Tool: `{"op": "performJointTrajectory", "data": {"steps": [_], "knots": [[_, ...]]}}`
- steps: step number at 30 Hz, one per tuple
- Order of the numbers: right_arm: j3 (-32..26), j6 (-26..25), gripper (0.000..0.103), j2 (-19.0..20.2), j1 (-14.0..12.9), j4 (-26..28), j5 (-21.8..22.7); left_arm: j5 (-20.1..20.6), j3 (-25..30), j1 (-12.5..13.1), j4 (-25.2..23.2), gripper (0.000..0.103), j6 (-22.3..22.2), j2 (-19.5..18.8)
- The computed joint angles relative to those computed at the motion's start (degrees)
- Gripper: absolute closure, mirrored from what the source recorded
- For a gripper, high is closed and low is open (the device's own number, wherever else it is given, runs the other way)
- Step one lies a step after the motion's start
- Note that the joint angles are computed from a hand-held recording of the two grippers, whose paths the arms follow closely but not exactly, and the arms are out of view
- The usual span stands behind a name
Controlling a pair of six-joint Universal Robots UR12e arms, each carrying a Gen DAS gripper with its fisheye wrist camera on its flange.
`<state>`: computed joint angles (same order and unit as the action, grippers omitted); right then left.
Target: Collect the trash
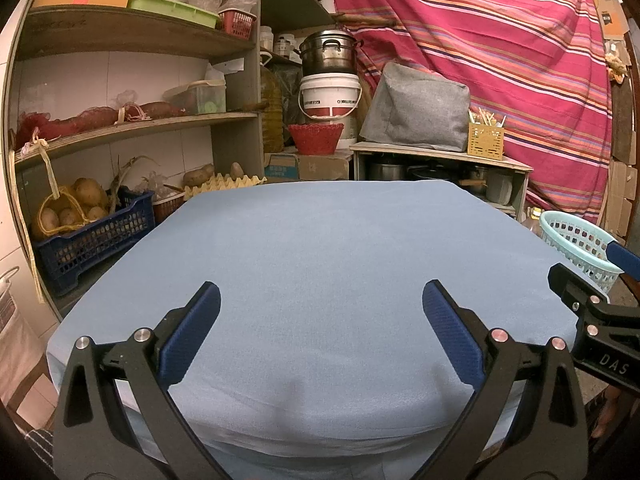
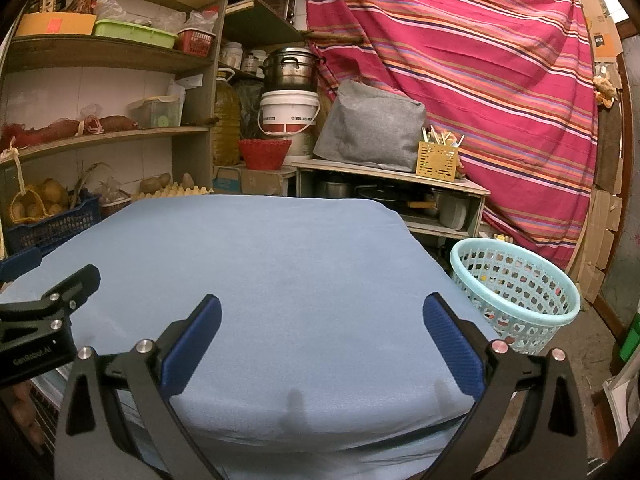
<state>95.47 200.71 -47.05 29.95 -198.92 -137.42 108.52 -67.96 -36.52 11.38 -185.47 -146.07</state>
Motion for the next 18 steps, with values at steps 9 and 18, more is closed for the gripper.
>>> {"op": "performJointTrajectory", "data": {"steps": [9, 18], "knots": [[0.0, 0.0, 0.005, 0.0, 0.0, 0.0, 0.0, -0.1, -0.2, 0.1, 0.5, 0.005, 0.5, 0.1], [0.1, -0.1, 0.005, -0.1, 0.0, 0.0, 0.1, 0.2, -0.6, 0.1, 0.7, 0.005, 0.6, 0.4]]}}
